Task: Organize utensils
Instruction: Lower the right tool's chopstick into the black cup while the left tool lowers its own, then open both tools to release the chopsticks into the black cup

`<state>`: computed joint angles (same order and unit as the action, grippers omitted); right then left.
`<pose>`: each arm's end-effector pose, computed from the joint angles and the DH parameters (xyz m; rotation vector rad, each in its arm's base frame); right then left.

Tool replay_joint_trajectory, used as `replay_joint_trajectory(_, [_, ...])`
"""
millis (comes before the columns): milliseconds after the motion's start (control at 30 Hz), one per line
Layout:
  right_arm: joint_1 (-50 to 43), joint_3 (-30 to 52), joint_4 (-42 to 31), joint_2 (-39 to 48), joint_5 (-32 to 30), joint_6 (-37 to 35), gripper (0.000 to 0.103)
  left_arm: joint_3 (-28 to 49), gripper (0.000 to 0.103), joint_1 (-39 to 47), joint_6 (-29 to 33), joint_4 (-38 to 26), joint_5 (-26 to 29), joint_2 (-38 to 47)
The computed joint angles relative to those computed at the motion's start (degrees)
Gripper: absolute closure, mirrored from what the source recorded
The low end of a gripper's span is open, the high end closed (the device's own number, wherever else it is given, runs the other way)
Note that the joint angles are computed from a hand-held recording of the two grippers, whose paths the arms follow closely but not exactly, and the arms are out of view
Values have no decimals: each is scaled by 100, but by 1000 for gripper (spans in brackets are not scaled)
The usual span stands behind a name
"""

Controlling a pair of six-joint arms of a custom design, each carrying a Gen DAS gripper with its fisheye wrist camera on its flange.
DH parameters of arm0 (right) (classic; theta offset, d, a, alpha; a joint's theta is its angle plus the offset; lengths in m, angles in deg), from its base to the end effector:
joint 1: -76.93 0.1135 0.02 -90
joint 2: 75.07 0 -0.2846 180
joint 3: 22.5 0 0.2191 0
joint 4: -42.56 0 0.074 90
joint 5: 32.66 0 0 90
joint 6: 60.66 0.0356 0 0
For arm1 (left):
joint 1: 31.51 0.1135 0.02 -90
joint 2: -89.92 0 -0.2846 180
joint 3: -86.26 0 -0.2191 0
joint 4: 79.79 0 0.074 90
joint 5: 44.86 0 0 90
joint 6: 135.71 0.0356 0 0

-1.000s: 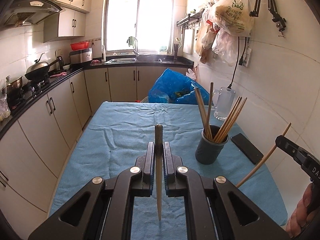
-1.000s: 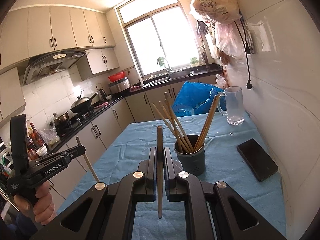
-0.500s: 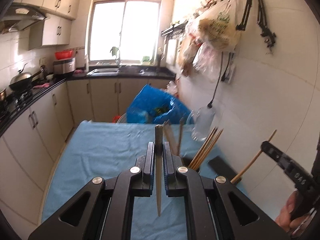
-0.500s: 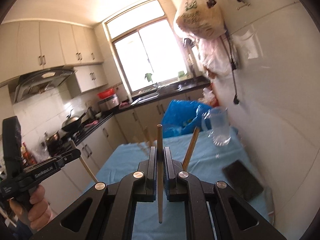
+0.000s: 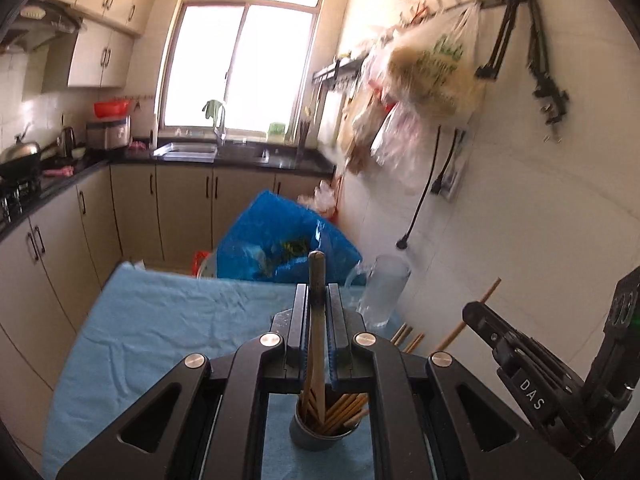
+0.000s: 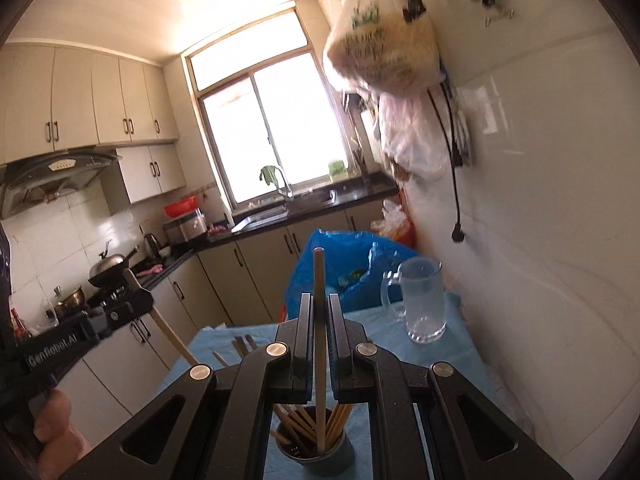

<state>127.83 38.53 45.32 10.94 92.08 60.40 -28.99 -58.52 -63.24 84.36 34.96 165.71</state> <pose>0.2014 0.2157 0.2658 0.0647 1.9037 0.3809 0.2367 -0.1136 0.2981 0.0574 2.0451 -0.3071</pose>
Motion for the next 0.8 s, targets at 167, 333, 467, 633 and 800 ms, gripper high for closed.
replay_joint_trajectory(167, [-275,-52,172,488,-521,107,95,-113,95,142,45,245,196,481])
replay_joint_trajectory(333, [-250,-312,269,143,-553,213,47,-297,59,145,100,222,79,105])
replay_joint_trajectory(467, [127,-504,61,-543,22,195,42,-518,50,228,38,-39,-8,-625])
replay_joint_trajectory(633, [1254,-790,-520,-1211,1726,532,4,-1337,13,-76,69,-352,-1015,-2190])
replay_joint_trajectory(800, [2521,-317,-2969,-737,3252,2492,0,-2124,3,-1161,-81,-1301,-2623,-3594])
